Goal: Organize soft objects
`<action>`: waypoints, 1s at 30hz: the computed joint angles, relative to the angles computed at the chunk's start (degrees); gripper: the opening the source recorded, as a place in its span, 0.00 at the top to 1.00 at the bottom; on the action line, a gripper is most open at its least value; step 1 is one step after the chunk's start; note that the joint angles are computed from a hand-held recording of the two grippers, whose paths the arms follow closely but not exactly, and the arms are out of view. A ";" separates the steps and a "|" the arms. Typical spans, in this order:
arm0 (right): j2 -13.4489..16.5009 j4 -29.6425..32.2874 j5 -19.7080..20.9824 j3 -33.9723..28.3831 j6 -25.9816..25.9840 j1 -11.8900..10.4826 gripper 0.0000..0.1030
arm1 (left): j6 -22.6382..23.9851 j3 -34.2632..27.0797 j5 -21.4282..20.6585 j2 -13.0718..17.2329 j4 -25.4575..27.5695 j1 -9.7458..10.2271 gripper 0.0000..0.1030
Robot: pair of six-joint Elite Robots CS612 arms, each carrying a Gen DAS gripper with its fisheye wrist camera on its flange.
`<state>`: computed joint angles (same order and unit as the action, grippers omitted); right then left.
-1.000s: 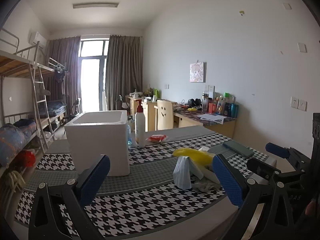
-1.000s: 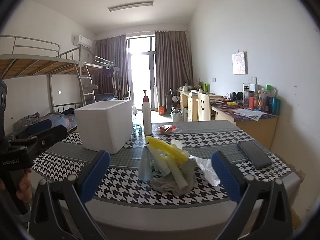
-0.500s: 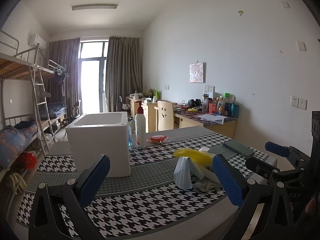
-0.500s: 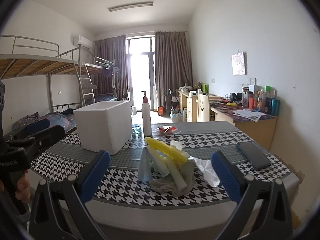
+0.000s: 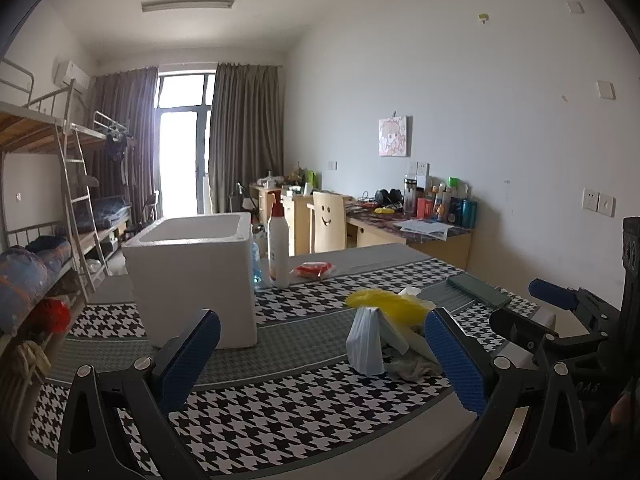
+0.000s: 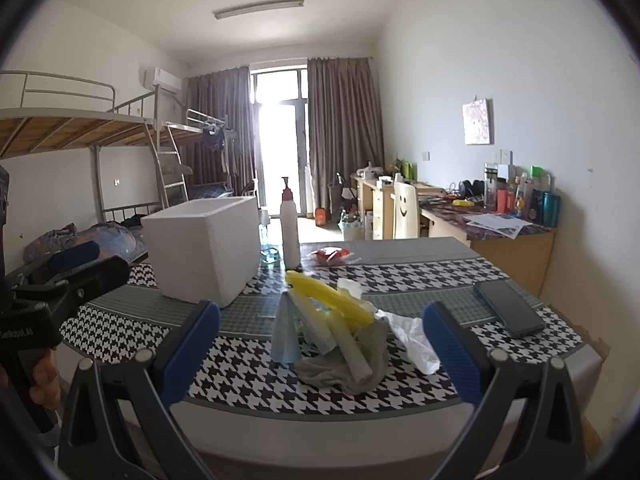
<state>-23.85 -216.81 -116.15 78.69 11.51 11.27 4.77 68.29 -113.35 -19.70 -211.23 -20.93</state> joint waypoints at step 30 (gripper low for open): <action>-0.33 8.29 0.70 -1.15 4.04 -2.42 0.01 | 2.83 -7.50 -0.99 2.44 15.12 -1.63 0.01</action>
